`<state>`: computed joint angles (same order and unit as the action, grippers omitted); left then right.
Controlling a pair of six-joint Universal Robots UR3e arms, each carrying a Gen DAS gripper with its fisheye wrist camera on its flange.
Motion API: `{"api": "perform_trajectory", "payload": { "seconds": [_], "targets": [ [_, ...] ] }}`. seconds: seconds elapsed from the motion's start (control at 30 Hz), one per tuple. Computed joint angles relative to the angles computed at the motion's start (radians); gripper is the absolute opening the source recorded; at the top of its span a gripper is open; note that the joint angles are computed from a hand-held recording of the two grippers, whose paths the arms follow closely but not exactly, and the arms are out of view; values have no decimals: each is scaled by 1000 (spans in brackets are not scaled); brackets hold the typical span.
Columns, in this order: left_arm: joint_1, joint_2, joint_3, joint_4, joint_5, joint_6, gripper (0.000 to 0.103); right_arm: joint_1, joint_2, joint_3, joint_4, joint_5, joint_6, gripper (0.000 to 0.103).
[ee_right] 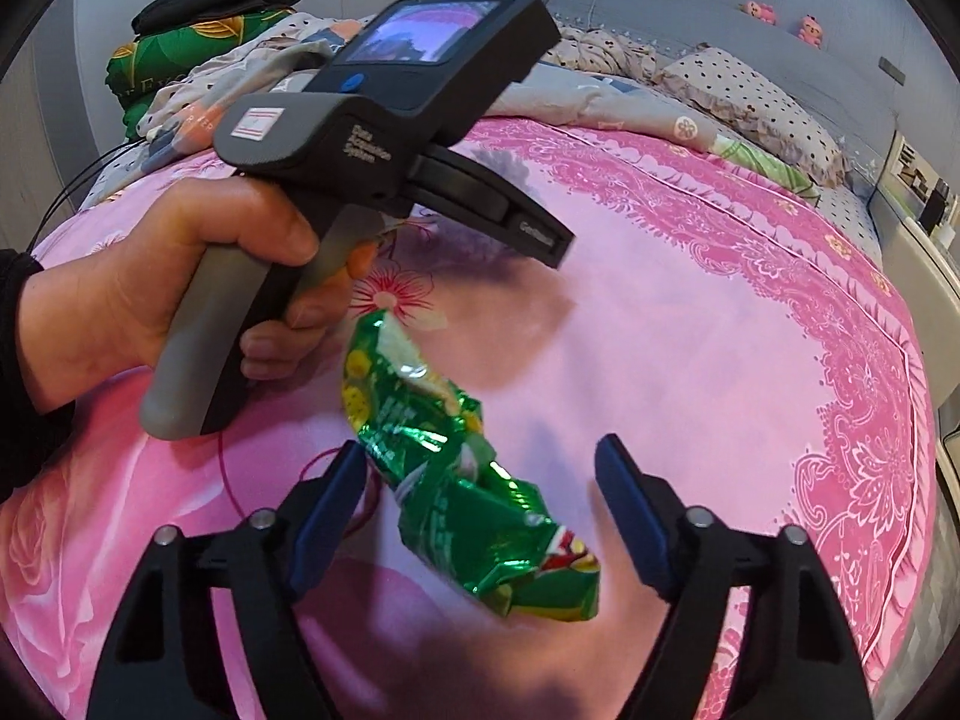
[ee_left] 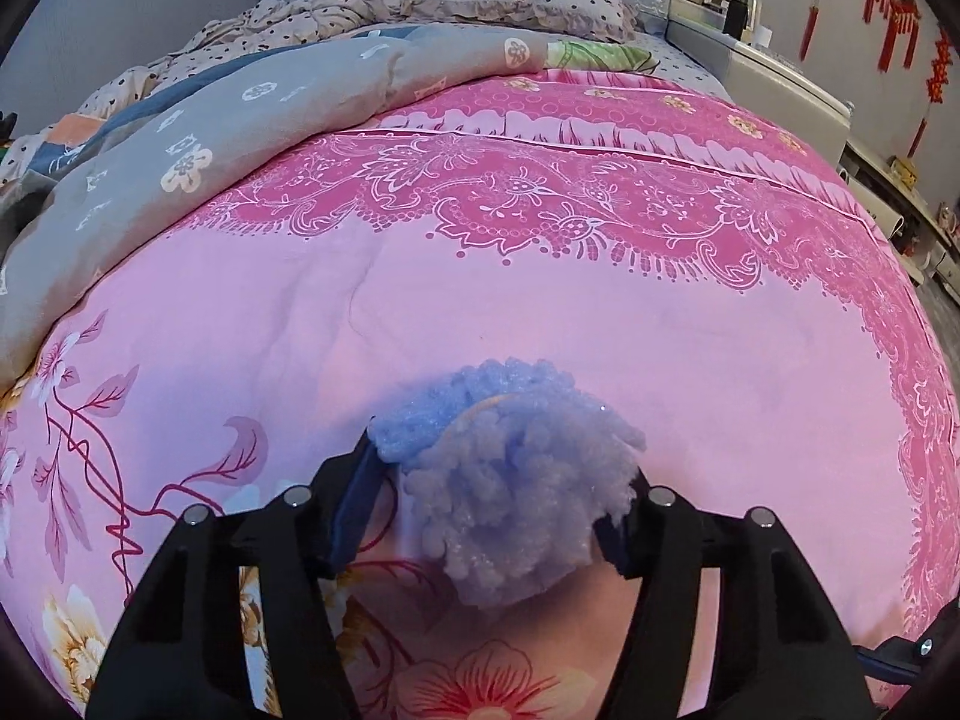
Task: Collect trash
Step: 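Grasp the blue fluffy ball with the left tool while the right tool grasps the green chip bag, then lift the blue ball and green chip bag and carry them over the bin with both tools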
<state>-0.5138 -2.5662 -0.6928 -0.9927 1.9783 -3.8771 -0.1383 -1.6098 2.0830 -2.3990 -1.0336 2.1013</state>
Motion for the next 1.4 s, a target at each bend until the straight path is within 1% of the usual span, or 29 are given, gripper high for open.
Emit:
{"api": "perform_trajectory", "payload": {
  "seconds": [0.03, 0.07, 0.1, 0.17, 0.2, 0.23, 0.27, 0.43, 0.5, 0.57, 0.63, 0.67, 0.8, 0.83, 0.9, 1.03, 1.13, 1.23, 1.37, 1.4],
  "targets": [
    [-2, -2, 5, -3, 5, -1, 51, 0, -2, 3, 0, -1, 1, 60],
    [-6, -6, 11, -6, 14, 0, 48, 2, -2, 11, -23, -8, 11, 57],
    [-10, -8, 15, -7, 21, 1, 46, 2, -2, 15, -31, -9, 13, 56],
    [-19, -14, 29, -12, 31, -2, 41, 7, 0, 16, -39, -18, 20, 51],
    [-20, -13, 29, -12, 31, -7, 40, 6, -1, 16, -38, -17, 21, 49],
    [-19, -5, 18, -3, 26, -14, 39, 5, -5, 15, -30, -16, 16, 40],
    [-17, 6, 0, 10, 15, -20, 39, 6, -11, 17, -32, -21, 19, 36],
    [-32, 36, -13, -1, 29, -29, 37, -13, -44, 9, 27, -22, 15, 35],
    [-37, 75, -64, 25, 26, -44, 37, -38, -59, -11, 95, -9, 17, 35],
    [-45, 111, -104, 41, 21, -59, 37, -69, -92, -21, 164, 4, -1, 35],
    [-59, 139, -128, 42, 35, -64, 37, -109, -144, -18, 223, 17, -27, 35],
    [-67, 158, -149, 51, 37, -70, 37, -142, -175, -30, 291, 34, -49, 35],
    [-99, 241, -249, 99, 31, -117, 37, -250, -305, -45, 486, 83, -135, 35],
    [-115, 261, -269, 105, 41, -130, 37, -278, -337, -49, 536, 95, -162, 35],
    [-145, 292, -299, 103, 65, -153, 37, -345, -405, -72, 665, 116, -229, 35],
    [-198, 356, -351, 101, 74, -207, 37, -487, -504, -137, 941, 154, -376, 35],
    [-250, 376, -333, 56, 107, -242, 37, -621, -564, -205, 1180, 178, -530, 35],
    [-300, 377, -286, 10, 138, -267, 37, -787, -588, -321, 1484, 183, -726, 35],
    [-392, 309, -88, -131, 217, -295, 37, -1047, -586, -498, 1881, 151, -1034, 35],
    [-411, 286, -28, -171, 236, -301, 37, -1102, -576, -539, 1957, 139, -1091, 35]
  ]
}}
